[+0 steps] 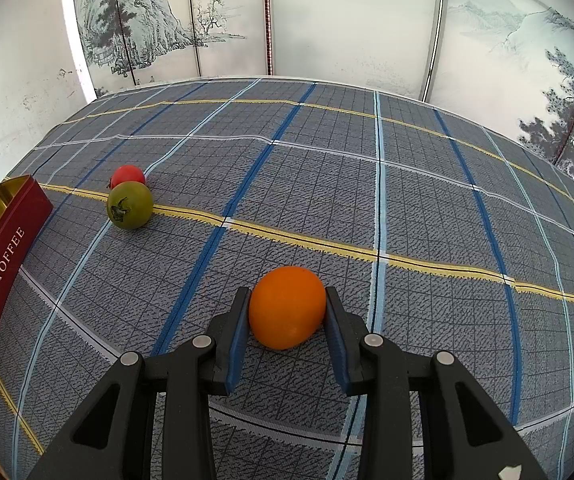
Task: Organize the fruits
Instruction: 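Carry the green fruit into the tin with the left gripper and release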
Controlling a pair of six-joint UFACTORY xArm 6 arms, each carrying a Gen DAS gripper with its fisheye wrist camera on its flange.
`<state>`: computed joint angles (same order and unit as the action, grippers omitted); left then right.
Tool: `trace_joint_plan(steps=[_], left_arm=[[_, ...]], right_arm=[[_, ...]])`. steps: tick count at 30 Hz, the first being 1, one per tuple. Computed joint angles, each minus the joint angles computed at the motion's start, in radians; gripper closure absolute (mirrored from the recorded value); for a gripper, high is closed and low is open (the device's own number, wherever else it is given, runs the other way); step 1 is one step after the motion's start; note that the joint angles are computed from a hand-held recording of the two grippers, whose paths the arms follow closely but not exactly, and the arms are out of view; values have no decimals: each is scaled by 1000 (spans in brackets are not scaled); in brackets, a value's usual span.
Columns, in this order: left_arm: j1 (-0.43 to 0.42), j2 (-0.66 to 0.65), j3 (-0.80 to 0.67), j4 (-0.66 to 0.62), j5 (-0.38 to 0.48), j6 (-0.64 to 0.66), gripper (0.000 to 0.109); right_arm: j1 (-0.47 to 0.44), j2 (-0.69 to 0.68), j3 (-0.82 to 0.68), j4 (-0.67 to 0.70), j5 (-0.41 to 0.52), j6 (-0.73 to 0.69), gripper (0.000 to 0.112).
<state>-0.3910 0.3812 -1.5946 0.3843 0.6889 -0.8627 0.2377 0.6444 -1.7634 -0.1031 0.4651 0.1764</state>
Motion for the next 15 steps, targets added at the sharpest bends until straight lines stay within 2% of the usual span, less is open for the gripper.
trace_joint_plan(steps=[6, 10, 15], left_arm=[[15, -28, 59, -5, 7, -6, 70], [15, -33, 84, -38, -1, 37, 70], [9, -1, 59, -53, 0, 68, 69]], right_arm=[[0, 0, -1, -2, 1, 2, 79], [1, 1, -1, -6, 1, 5, 79], [1, 1, -2, -6, 2, 6, 79]])
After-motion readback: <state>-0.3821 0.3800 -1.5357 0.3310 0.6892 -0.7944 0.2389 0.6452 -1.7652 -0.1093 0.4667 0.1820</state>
